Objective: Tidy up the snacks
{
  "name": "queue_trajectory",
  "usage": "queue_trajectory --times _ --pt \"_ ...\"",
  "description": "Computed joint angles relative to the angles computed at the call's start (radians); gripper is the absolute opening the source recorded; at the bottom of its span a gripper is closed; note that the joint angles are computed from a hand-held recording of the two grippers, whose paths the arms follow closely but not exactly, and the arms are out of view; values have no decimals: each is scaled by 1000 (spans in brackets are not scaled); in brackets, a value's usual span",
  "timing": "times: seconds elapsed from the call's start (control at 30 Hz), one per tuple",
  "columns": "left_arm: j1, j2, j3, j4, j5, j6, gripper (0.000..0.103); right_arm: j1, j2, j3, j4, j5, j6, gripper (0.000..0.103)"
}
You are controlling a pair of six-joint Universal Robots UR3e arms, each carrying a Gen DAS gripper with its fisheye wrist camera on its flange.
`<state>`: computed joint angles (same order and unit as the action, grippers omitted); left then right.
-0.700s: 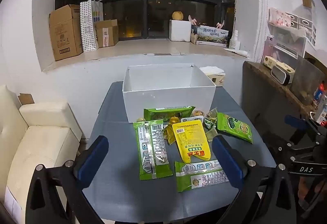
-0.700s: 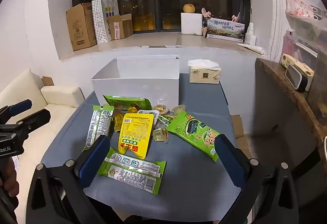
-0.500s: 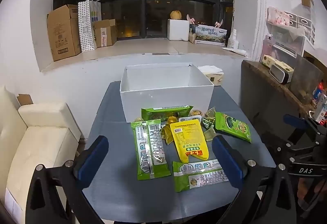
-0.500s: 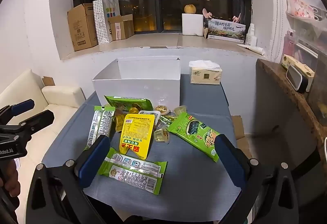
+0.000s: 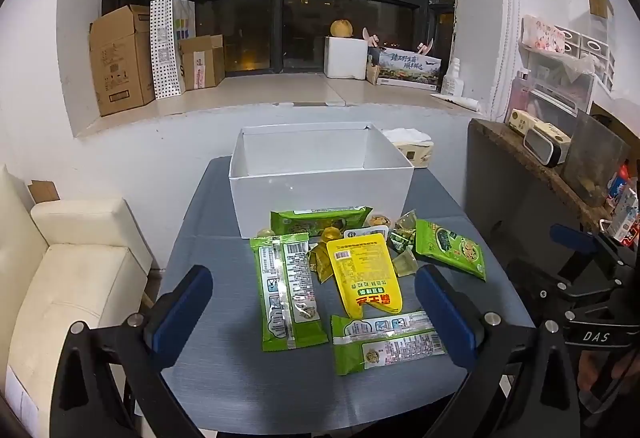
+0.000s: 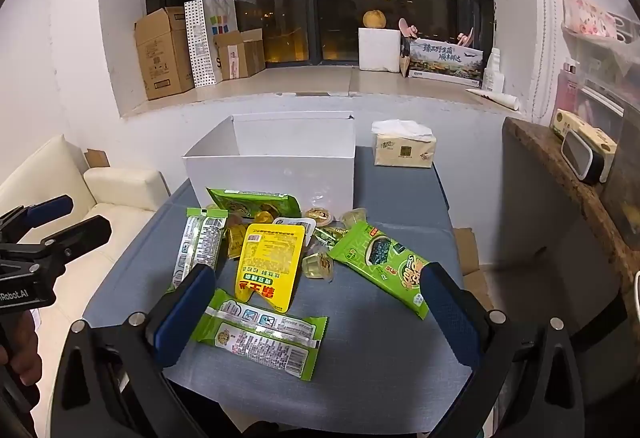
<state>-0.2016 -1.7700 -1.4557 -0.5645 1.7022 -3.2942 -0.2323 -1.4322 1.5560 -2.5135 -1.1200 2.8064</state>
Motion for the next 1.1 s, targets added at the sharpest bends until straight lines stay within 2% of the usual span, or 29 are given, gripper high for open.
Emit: queue_trajectory --times 1.1 --pt "4 10 7 -11 -7 4 103 -5 -7 -2 0 11 -6 103"
